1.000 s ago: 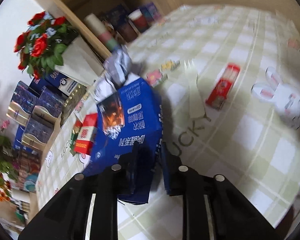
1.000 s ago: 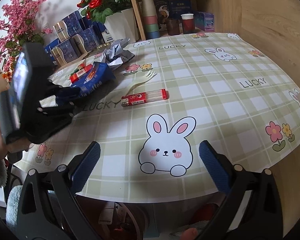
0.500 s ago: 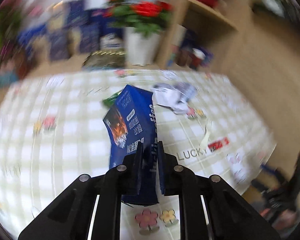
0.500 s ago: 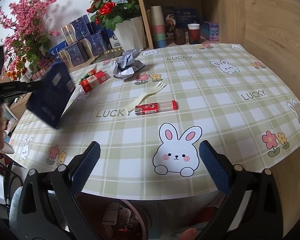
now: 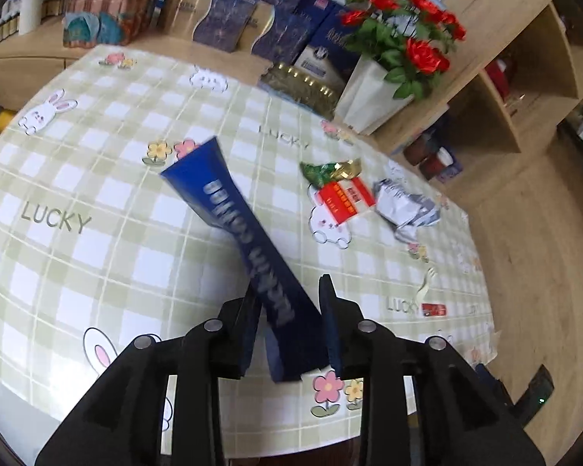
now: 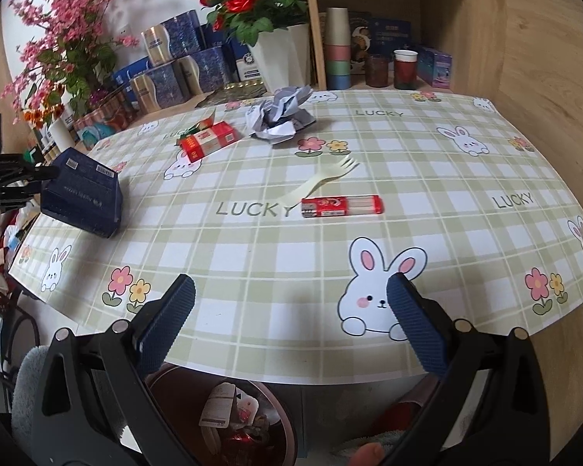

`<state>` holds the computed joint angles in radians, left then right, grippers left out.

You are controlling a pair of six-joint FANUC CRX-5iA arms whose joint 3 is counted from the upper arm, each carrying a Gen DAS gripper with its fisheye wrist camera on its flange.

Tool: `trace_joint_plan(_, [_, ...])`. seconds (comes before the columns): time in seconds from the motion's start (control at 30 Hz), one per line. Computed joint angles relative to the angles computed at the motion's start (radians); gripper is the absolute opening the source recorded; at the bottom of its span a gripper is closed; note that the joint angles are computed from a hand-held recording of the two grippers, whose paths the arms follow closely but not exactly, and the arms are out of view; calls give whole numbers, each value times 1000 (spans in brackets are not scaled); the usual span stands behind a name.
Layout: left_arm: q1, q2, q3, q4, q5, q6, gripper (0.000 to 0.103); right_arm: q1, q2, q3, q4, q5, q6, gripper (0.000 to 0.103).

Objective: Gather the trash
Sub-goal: 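Lift the blue coffee bag off the table with the left gripper, then grasp the red lighter with right gripper while left holds the coffee bag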

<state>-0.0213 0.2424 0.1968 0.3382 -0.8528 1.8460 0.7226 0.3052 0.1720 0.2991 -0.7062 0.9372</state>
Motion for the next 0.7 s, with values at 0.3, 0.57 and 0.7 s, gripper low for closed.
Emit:
trace_joint_plan(0.3, [-12, -8, -53, 35, 100, -79, 24, -29, 66, 34, 82, -33, 10, 97])
trace_joint_plan(0.57, [-39, 1, -18, -16, 84, -133, 24, -71, 220, 246, -5, -159, 250, 97])
trace_joint_plan(0.7, [-40, 1, -20, -14, 84, -135, 24, -79, 235, 278, -43, -161, 331, 97])
